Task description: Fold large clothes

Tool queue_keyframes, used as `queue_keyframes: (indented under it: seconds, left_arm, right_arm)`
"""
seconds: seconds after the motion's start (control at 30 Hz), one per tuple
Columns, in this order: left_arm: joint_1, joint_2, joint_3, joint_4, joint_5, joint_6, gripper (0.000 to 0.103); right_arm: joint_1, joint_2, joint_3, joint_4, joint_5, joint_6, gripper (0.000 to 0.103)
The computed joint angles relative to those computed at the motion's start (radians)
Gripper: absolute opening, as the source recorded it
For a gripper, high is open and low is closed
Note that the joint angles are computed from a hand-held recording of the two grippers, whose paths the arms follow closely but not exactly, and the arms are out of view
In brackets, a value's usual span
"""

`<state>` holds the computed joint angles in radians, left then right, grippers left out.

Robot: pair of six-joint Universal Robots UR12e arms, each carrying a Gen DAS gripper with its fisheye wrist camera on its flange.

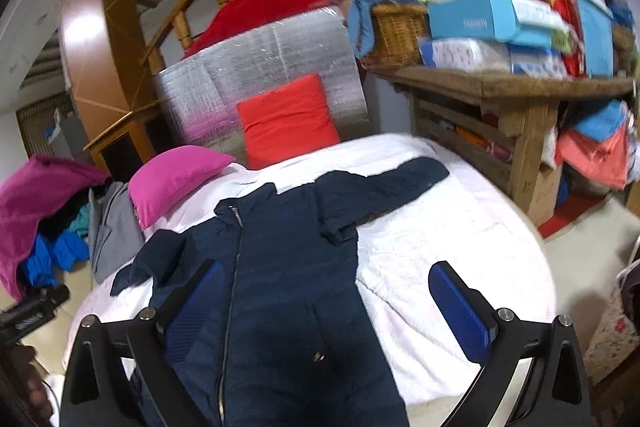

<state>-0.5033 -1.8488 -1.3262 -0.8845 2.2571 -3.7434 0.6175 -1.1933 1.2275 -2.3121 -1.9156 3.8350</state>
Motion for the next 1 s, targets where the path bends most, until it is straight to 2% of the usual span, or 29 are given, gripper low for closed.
queue_keyframes:
  seconds: [0.13, 0.17, 0.3, 0.37, 0.63, 0.77, 0.83, 1.0]
  left_arm:
    - [0.034, -0.061, 0.057, -0.104, -0.108, -0.084, 0.103]
    - [0.040, -0.079, 0.070, -0.111, -0.104, -0.083, 0.103]
    - [0.064, -0.137, 0.111, -0.154, -0.144, -0.117, 0.103]
    - [0.074, -0.167, 0.136, -0.168, -0.155, -0.125, 0.103]
    - [0.114, -0.249, 0.204, -0.207, -0.195, -0.121, 0.103]
    - [0.130, -0.274, 0.218, -0.255, -0.259, -0.106, 0.103]
    - [0.139, -0.290, 0.240, -0.297, -0.299, -0.098, 0.103]
    - [0.146, -0.307, 0.255, -0.284, -0.332, -0.082, 0.103]
  right_arm:
    - [-0.060, -0.001, 0.046, -0.051, 0.112, 0.019, 0.103]
    - [-0.086, 0.000, 0.064, -0.079, 0.166, 0.037, 0.103]
    - [-0.151, 0.013, 0.102, -0.138, 0.288, 0.116, 0.103]
    - [-0.174, 0.025, 0.110, -0.159, 0.321, 0.145, 0.103]
    - [-0.242, 0.094, 0.110, -0.267, 0.385, 0.218, 0.103]
    - [-0.269, 0.148, 0.080, -0.291, 0.428, 0.265, 0.102]
    - [-0.277, 0.165, 0.074, -0.301, 0.438, 0.285, 0.099]
    - [-0.315, 0.222, 0.069, -0.358, 0.495, 0.381, 0.083]
